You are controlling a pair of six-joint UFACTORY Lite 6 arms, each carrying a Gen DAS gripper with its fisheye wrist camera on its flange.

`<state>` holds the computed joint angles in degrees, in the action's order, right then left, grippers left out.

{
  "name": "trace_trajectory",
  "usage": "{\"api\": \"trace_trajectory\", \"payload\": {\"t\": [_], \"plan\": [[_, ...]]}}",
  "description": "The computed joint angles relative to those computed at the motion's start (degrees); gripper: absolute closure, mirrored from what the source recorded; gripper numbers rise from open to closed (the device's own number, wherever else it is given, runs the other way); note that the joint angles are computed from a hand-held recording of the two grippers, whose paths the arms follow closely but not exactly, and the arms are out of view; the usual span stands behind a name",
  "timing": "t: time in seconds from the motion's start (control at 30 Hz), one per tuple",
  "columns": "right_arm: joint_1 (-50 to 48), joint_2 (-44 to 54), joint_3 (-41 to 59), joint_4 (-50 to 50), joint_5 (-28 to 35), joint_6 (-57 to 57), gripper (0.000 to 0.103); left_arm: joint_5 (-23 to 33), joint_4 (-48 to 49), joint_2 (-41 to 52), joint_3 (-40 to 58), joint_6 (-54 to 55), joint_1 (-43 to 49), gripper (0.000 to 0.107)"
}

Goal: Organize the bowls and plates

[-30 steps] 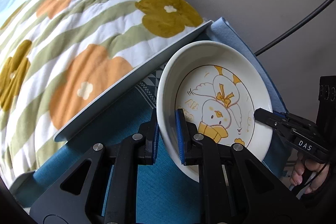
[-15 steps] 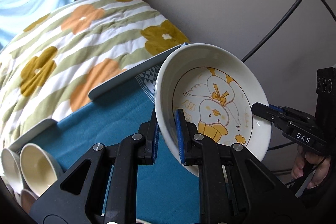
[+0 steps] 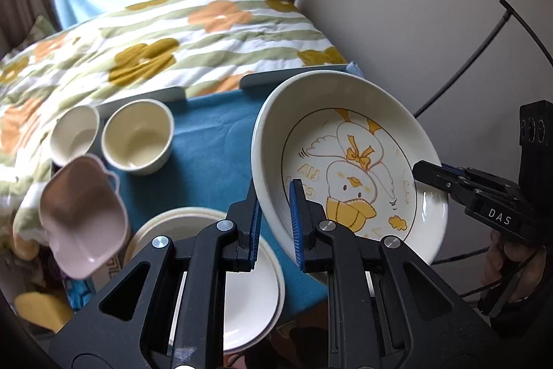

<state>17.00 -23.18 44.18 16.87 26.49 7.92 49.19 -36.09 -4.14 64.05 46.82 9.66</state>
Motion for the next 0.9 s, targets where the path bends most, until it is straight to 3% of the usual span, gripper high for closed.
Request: {"api": "trace_trajectory", "payload": {"t": [0.23,0.37,0.53,0.7,0.9], "plan": [[7.40,10.19,1.73,12.79,-5.38,-16.11,0.088,-1.57,-1.25,-7.40,-12.15,4.40,13.93,0.094],[9.75,17.22,1.47,27.81,-9.30,-32.67,0.088,-3.56,-2.64,-7.38,-17.01,9.65,20.28,0.094],[12.53,25.82,2.57,45.00,-12.67,-51.70,0.088,-7.86,-4.78,-3.65,-21.32,14.63,24.56,0.094],[16.30,31.07,4.72,46.62,-16.79,-55.28,0.088,-11.49,-8.81,2.42,-23.48,20.33,26.84,0.094],[16.82,34.62,5.16,59.09,-17.43,-68.46,0.088,-14.12,-11.74,6.44,-24.69,23.90,27.81,0.094]]}}
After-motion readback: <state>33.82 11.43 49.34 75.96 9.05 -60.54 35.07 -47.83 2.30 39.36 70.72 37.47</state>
